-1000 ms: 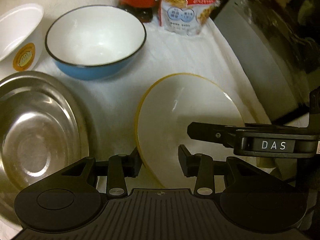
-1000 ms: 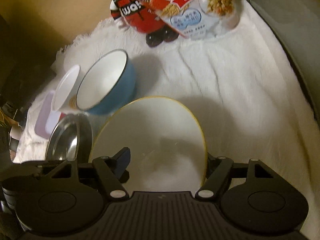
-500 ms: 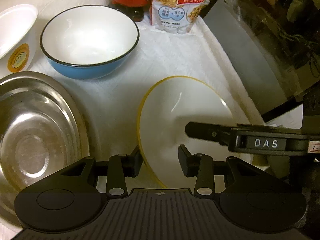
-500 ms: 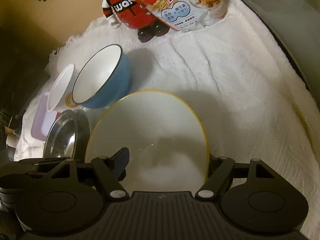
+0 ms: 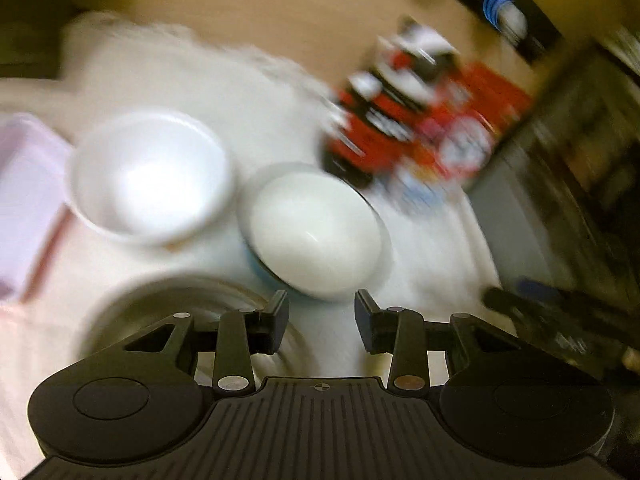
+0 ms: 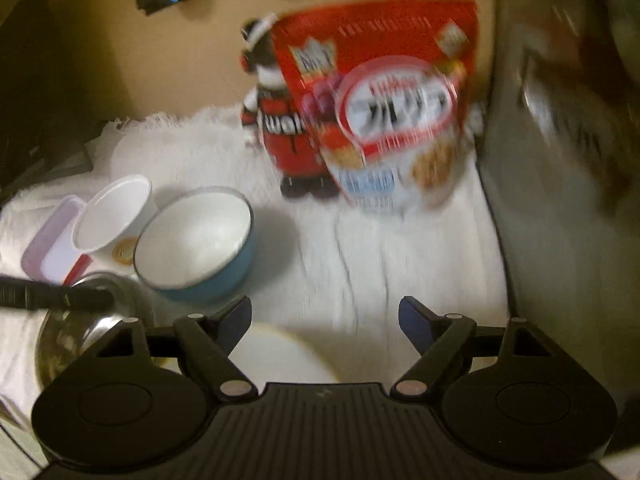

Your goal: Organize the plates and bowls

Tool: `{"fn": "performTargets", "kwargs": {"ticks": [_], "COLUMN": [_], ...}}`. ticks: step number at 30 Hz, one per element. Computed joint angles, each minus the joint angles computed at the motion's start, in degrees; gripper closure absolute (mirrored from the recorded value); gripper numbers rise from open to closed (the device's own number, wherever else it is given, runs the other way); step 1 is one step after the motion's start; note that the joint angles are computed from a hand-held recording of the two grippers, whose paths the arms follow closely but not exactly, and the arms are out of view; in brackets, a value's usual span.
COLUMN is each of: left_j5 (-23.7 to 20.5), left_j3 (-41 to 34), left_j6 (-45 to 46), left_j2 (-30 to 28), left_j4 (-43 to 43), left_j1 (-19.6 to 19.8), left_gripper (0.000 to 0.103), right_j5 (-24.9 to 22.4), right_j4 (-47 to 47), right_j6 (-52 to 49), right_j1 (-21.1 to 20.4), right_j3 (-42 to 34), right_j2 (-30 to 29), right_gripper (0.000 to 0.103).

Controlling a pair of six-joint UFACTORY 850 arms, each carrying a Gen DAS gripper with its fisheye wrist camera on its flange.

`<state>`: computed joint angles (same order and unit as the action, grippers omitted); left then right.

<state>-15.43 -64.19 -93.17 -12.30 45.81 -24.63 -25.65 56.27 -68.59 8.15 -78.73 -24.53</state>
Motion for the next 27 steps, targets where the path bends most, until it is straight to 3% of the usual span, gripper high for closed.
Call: {"fn": "performTargets", "kwargs": {"ticks": [4,10,19,22,25,27], "left_j5": [-1.67,-1.59,-4.1,-6.68,-7.44,-7.53], "left_j3": [-1.44,-5.42,-11.61,-14.17,-15.71,-16.24], "left_j6": [-1.8,10.94,30.2,31.59,33.49,36.78], "left_j2": [-1.65,-6.85,-12.93,-14.94,-15.9,-16.03], "left_j4": [-0.05,-12.85,-28.93,-29.36,-30.85,-33.78], "left_j1": [3.19,5.95,6.55,6.61,6.73,6.83], "left_gripper": [0.064,0.063,0.066,0.066,0.066,0.066], "right_j5": [-2.44,-12.09,-14.09,-16.57,-22.58,-23.49], "right_j4": [-1.36,-11.91,-17.53,-20.29,-17.85,-15.63], "right_j6": [0.63,17.34,30.19,33.33,33.89,33.17], "right_j1": [1.95,5.35,7.71,8.3,7.82,7.44], "right_j3": [-5.34,-18.29,-28.4,-32.83,-36.85,-36.41], "right_j2": [-3.1,-12.77,-22.07,-25.62,-28.76,-28.63], "right_gripper": [0.019,0.019,0.02,0.025,0.032,0.04]}}
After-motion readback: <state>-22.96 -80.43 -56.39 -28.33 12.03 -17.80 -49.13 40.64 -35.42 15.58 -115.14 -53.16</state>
